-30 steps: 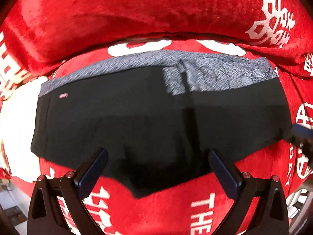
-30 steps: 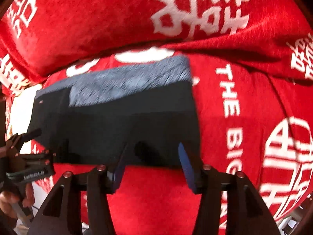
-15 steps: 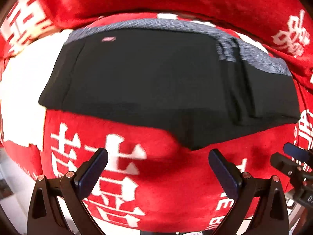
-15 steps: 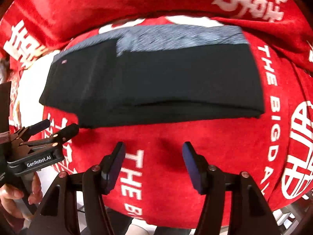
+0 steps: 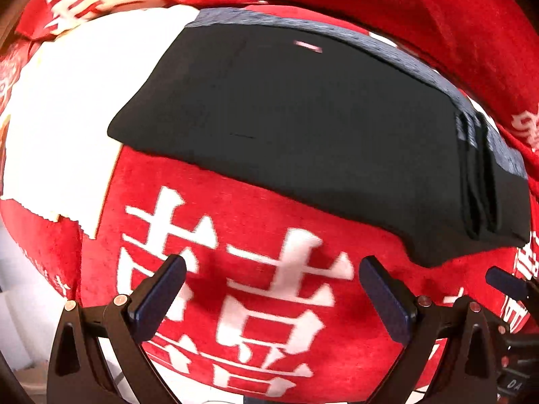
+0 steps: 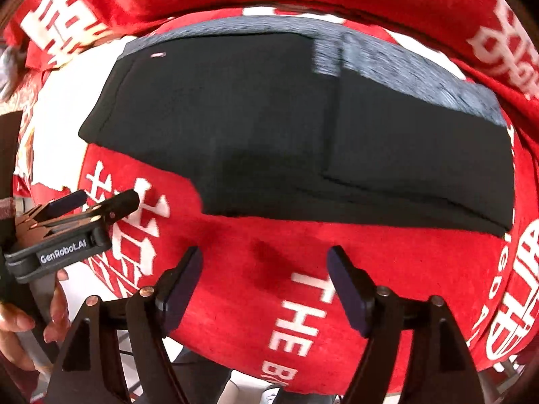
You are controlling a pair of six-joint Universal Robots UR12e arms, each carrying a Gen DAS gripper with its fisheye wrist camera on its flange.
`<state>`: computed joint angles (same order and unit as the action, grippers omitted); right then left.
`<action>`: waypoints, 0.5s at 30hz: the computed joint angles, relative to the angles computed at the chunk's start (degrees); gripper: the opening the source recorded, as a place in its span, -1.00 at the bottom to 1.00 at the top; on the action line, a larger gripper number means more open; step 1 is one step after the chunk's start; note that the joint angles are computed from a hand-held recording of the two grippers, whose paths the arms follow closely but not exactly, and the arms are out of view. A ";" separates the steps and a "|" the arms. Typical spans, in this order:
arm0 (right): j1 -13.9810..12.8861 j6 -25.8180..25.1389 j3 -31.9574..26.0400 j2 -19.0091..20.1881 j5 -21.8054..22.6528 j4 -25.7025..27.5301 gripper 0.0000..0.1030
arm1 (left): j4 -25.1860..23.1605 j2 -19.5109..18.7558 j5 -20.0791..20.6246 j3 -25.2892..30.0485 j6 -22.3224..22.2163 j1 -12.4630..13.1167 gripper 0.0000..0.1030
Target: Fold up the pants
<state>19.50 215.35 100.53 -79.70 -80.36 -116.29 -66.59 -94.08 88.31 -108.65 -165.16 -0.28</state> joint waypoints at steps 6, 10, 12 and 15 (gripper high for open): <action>1.52 -1.74 -2.84 2.03 -3.51 0.88 0.78 | 0.34 -0.96 0.29 0.55 -0.70 2.19 1.00; 1.47 -2.67 -4.13 3.12 -1.46 2.59 0.78 | 0.50 -1.68 -0.30 1.06 -0.87 3.41 1.00; 1.52 -2.63 -4.51 3.48 -0.93 3.55 0.78 | -0.08 -2.12 -1.84 1.53 -1.62 4.60 1.00; 1.55 -2.13 -4.49 3.71 -0.23 3.92 0.79 | -0.78 -2.98 -3.60 2.31 -1.98 6.12 1.00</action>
<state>21.05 213.22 96.04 -75.98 -80.59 -112.37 -67.37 -97.06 84.72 -106.34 -167.14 5.84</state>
